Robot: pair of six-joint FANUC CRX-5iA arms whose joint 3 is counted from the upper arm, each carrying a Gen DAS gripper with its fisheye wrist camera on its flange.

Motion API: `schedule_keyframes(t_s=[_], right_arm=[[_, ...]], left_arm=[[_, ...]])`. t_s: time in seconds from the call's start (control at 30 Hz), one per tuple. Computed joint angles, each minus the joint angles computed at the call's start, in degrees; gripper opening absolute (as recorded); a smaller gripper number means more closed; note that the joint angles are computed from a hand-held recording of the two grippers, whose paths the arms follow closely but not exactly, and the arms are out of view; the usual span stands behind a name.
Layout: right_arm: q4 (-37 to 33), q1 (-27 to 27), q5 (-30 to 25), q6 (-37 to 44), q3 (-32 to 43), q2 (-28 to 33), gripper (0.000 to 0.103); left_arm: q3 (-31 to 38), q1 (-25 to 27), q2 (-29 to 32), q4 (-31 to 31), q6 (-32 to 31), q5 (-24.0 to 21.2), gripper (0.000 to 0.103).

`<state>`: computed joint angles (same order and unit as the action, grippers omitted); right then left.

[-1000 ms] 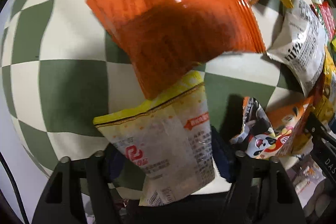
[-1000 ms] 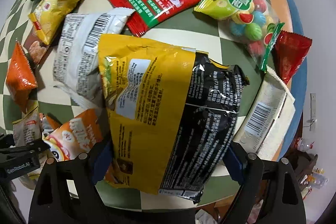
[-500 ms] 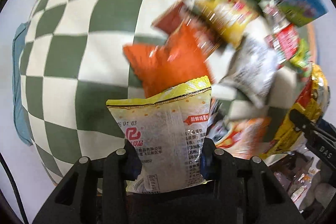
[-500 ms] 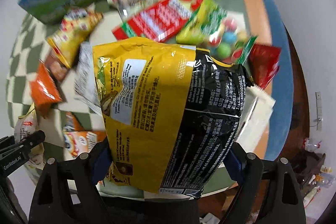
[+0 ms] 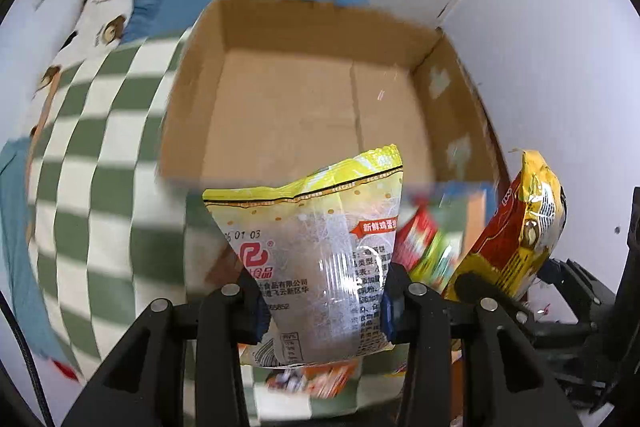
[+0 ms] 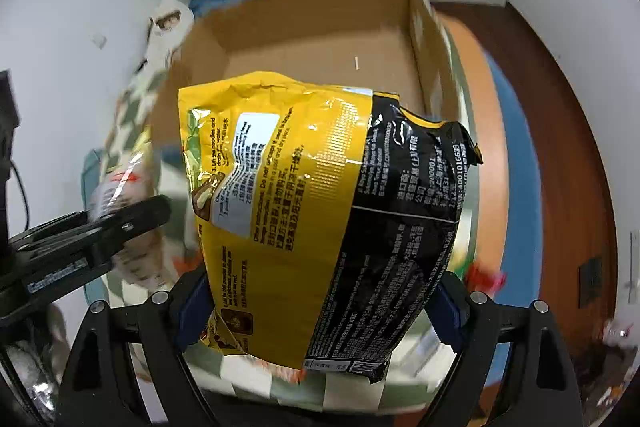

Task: Organize snacks
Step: 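Lift both held packets and carry them over the cardboard box, then lower both packets into the box and open both tools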

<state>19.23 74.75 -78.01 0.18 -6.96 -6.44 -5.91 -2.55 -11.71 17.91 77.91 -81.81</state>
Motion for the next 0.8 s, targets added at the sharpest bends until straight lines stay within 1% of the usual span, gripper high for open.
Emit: schedule_keyframes(t_s=[0.07, 0.13, 0.23, 0.33, 0.4, 0.5, 0.6, 0.63, 0.73, 0.77, 0.8], right_arm=[[0.79, -3.15, -0.44, 3.81, 2.19, 1.11, 0.091], [1.05, -7.03, -0.41, 8.45, 4.93, 3.20, 0.091], [-0.90, -13.94, 0.21, 16.21, 9.93, 7.31, 0.091], [-4.89, -20.39, -0.53, 23.97, 16.85, 13.10, 0.091], [-8.10, -24.52, -0.88, 28.58, 21.26, 17.00, 0.091], [-13.06, -29.77, -3.23, 34.98, 28.28, 23.57, 0.091], [-16.29, -33.23, -4.40, 38.72, 30.70, 27.53, 0.091], [-17.09, -33.72, -4.36, 39.42, 30.50, 28.26, 0.091], [-19.63, -35.77, -6.26, 42.30, 33.29, 31.88, 0.091], [-20.69, -36.36, -7.03, 43.22, 33.67, 32.22, 0.091], [-21.69, -36.67, -7.00, 43.55, 33.09, 31.88, 0.092]], left_arm=[[4.43, -1.59, 4.34, -0.85, 1.14, 0.94, 0.038], [9.35, -2.73, 9.93, -1.51, 2.24, 1.23, 0.038], [15.97, -3.78, 17.06, -2.59, 3.98, 0.49, 0.038], [23.06, -4.62, 24.54, -4.21, 5.29, -1.62, 0.038], [28.03, -4.87, 30.17, -4.29, 6.31, -4.16, 0.038], [33.36, -5.59, 35.92, -5.63, 7.51, -6.32, 0.038], [37.23, -6.14, 40.06, -6.34, 7.80, -7.87, 0.038], [38.67, -6.31, 41.46, -6.61, 7.96, -8.52, 0.038], [42.44, -6.48, 44.70, -6.77, 8.15, -10.85, 0.038], [44.11, -6.74, 45.87, -7.82, 8.95, -12.14, 0.038], [44.80, -6.74, 46.43, -7.99, 9.22, -12.51, 0.038]])
